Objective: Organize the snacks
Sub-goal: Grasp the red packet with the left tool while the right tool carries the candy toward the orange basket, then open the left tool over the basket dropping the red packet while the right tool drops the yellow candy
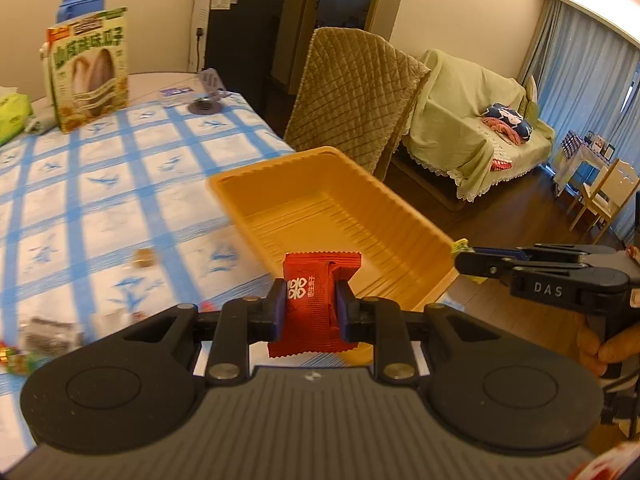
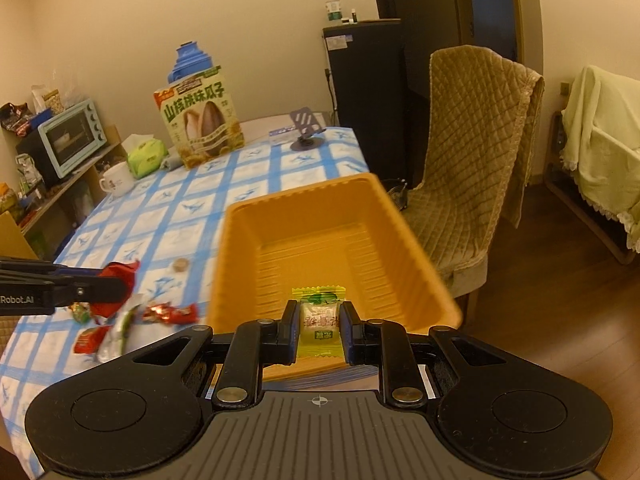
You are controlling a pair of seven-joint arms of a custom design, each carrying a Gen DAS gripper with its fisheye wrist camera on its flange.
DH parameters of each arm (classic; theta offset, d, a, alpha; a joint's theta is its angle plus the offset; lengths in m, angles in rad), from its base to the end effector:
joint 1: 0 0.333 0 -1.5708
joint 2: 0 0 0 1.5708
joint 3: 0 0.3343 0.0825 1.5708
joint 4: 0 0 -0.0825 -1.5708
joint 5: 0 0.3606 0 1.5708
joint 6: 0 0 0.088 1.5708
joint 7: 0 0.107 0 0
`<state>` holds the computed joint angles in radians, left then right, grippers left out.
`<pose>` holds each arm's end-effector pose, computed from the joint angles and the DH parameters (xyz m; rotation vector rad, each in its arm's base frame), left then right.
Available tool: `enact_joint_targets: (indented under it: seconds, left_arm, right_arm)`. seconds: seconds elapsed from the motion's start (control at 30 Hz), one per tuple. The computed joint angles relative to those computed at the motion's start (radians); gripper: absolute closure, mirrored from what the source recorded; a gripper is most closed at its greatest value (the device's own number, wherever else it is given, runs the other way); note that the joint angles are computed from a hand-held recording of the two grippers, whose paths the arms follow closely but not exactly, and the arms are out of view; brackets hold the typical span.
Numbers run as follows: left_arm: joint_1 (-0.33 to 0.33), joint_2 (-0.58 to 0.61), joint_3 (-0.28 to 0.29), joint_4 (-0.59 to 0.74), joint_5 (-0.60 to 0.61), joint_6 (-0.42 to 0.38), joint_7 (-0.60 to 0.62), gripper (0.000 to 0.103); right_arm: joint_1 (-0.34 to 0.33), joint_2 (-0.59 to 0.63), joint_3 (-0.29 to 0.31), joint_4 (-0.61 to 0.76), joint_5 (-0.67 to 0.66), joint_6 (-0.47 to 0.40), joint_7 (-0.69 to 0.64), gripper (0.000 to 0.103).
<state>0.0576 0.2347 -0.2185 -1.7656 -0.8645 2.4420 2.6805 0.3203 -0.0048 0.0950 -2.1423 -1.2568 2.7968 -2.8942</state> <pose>0.6382 -0.0920 0.5085 -1.1632 2.4776 -1.1939 0.4828 0.2614 0.4858 -1.3406 1.8605 -0.6735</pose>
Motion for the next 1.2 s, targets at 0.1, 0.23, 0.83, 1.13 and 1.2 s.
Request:
enact_joint_targets:
  seconds: [0.1, 0.23, 0.83, 1.13, 1.2]
  left_arm:
    - [-0.038, 0.009, -0.015, -0.008, 0.023, 0.049, -0.039, 0.080]
    - [-0.075, 0.035, -0.028, 0.000, 0.084, 0.092, -0.106, 0.080]
    - [-0.111, 0.181, -0.083, 0.114, 0.327, 0.149, -0.334, 0.079]
    - [-0.087, 0.180, -0.100, 0.121, 0.336, 0.141, -0.357, 0.075]
    - [-0.085, 0.171, -0.097, 0.114, 0.333, 0.147, -0.362, 0.072]
  right_arm:
    - [-0.022, -0.011, -0.017, -0.019, -0.042, 0.043, 0.017, 0.082]
    - [-0.050, -0.014, -0.028, -0.028, -0.089, 0.086, 0.038, 0.082]
    - [-0.093, 0.043, -0.070, 0.009, -0.095, 0.189, 0.002, 0.082]
    - [-0.093, 0.070, -0.093, 0.019, -0.055, 0.228, -0.048, 0.082]
    - [-0.092, 0.078, -0.099, 0.022, -0.047, 0.242, -0.059, 0.082]
